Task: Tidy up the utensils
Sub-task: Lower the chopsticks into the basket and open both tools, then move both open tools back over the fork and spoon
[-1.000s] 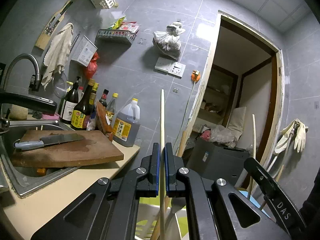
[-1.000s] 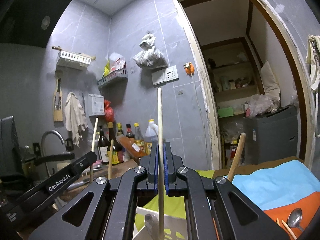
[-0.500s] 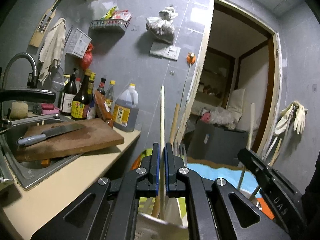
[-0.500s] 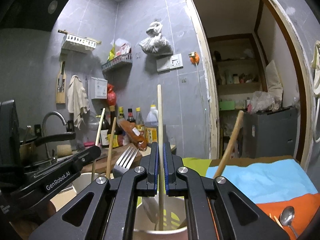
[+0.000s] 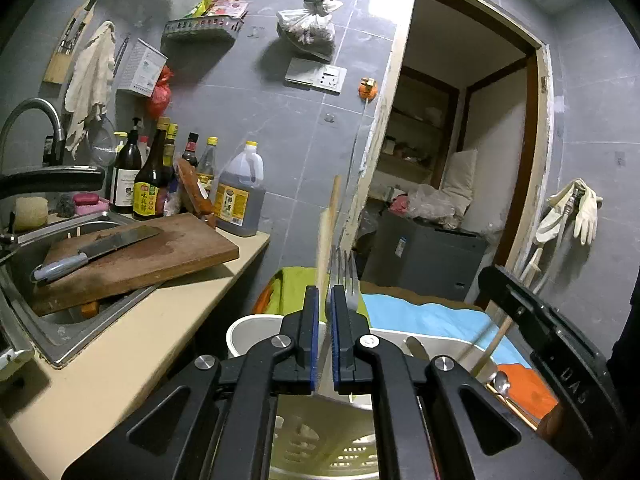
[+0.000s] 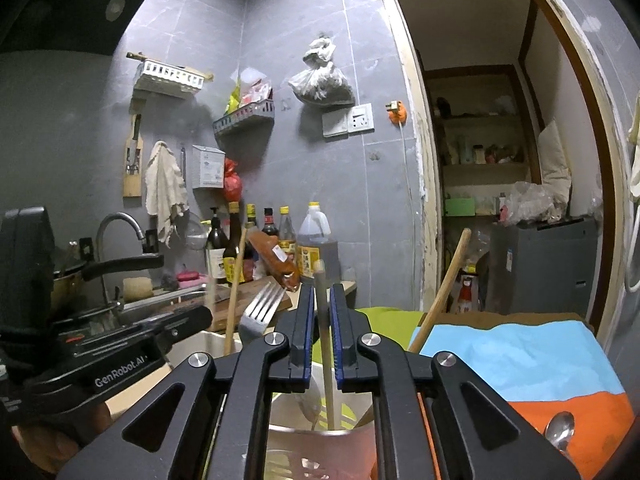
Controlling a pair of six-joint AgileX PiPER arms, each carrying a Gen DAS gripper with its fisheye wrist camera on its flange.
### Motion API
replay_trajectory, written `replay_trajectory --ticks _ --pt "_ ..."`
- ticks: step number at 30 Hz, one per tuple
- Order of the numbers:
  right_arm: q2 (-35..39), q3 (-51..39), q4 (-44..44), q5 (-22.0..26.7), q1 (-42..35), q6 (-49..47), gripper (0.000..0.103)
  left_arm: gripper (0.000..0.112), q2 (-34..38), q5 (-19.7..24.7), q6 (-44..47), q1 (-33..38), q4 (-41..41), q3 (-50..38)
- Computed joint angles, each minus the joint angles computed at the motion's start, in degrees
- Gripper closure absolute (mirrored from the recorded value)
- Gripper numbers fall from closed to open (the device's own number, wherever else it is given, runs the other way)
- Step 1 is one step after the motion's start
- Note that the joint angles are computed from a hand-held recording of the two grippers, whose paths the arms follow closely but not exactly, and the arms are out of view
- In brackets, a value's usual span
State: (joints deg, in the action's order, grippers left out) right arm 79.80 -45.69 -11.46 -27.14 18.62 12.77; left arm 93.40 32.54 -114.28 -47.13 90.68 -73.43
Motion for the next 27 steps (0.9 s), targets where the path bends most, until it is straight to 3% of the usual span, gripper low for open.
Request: replay_trajectory --ticks 3,6,10,16,22,24,27 --pt "-1.58 0.31 0.11 0.11 -0.01 -0.06 0.093 0.108 -0.79 0.43 0.84 -0.73 -0.34 0.11" --pt "-3.41 0.63 -0.86 0.1 -0.33 0.83 0.084 0.104 -1.68 0.78 1.87 -1.4 -0.81 -0.17" --pt "-6.01 1.07 -1.83 0.44 -1.07 1.86 0.081 0.086 -2.89 1.68 1.99 -2.7 -0.55 -0.79" --pt "-10.77 2.99 2.96 1.98 -2.56 -2.96 0.065 0.075 -2.54 5.8 9.45 -6.16 -4.81 -4.88" --pt "-15.69 5.88 -0.79 3.5 -8.22 1.55 0.051 0.059 -1.36 7.28 12.36 -9.0 -6.1 -7.68" --pt "-17.32 6.99 -5.41 3.65 -11.28 6.03 0.046 0.053 -0.58 7.81 13.49 -9.95 -6.68 -8.89" --pt "-19.26 8.19 -14.59 3.2 -16.46 15.13 0.031 0.037 0.58 8.42 14.6 -11.11 -7.21 -10.4"
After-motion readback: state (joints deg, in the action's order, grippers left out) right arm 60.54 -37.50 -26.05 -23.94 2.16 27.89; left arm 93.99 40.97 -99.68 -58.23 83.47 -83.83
